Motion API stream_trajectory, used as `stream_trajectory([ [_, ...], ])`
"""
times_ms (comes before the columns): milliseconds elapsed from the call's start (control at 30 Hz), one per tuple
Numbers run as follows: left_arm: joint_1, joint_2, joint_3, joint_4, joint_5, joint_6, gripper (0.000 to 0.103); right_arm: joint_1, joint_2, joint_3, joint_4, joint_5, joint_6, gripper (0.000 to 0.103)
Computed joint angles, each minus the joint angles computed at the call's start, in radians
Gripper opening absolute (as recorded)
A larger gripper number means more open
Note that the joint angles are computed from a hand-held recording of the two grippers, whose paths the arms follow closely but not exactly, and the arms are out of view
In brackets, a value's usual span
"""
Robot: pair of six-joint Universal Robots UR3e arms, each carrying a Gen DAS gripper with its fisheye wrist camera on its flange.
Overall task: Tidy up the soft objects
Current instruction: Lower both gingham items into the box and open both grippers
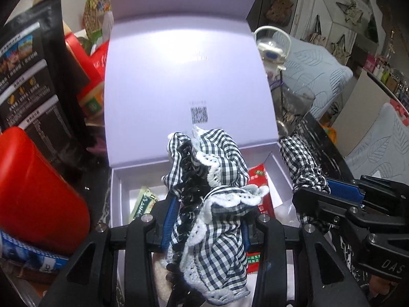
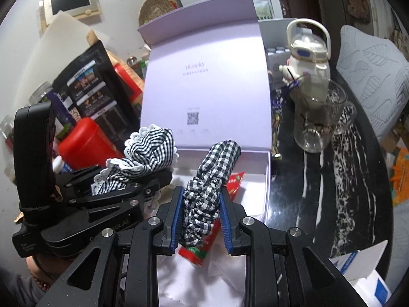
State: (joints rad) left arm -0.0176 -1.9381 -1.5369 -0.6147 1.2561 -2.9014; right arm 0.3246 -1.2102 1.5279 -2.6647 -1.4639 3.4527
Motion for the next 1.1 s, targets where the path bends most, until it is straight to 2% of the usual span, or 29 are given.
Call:
stream_trajectory([
  [400,-0.035,-0.077,0.068,-0.065,0.059,-0.027,0.04,0.002,0.094,-0.066,0.062,-0.041,0.015,0.027],
  [600,-0.06,-0.141,0.141,-0.12,0.096,-0.058,0.04,0.027,0.139,-0.115,0.112,-0.104,0.017,0.028],
  [733,-0.055,-0.139,0.156,-0.152,0.086,-0.067,0.04,0.023,0.145,-0.121,0.135,-0.094,0.023,0.033],
  [867,-0.056,-0.131,0.166,-0.174,0.105,-0.083,0.043,0.028,0.127,-0.117,0.139,-0.117,0.022,0.049],
  [1033,-0.065,-0.113,0.154,-0.164,0.139,-0.092,0.044,0.048,0.107,-0.118,0.153,-0.171,0.017,0.053],
  [1067,-0.067,-0.109,0.153,-0.165,0.145,-0.094,0.046,0.051,0.103,-0.118,0.157,-0.178,0.016,0.053],
  [1100,-0.068,-0.104,0.15,-0.166,0.15,-0.097,0.054,0.052,0.098,-0.119,0.162,-0.18,0.015,0.053],
])
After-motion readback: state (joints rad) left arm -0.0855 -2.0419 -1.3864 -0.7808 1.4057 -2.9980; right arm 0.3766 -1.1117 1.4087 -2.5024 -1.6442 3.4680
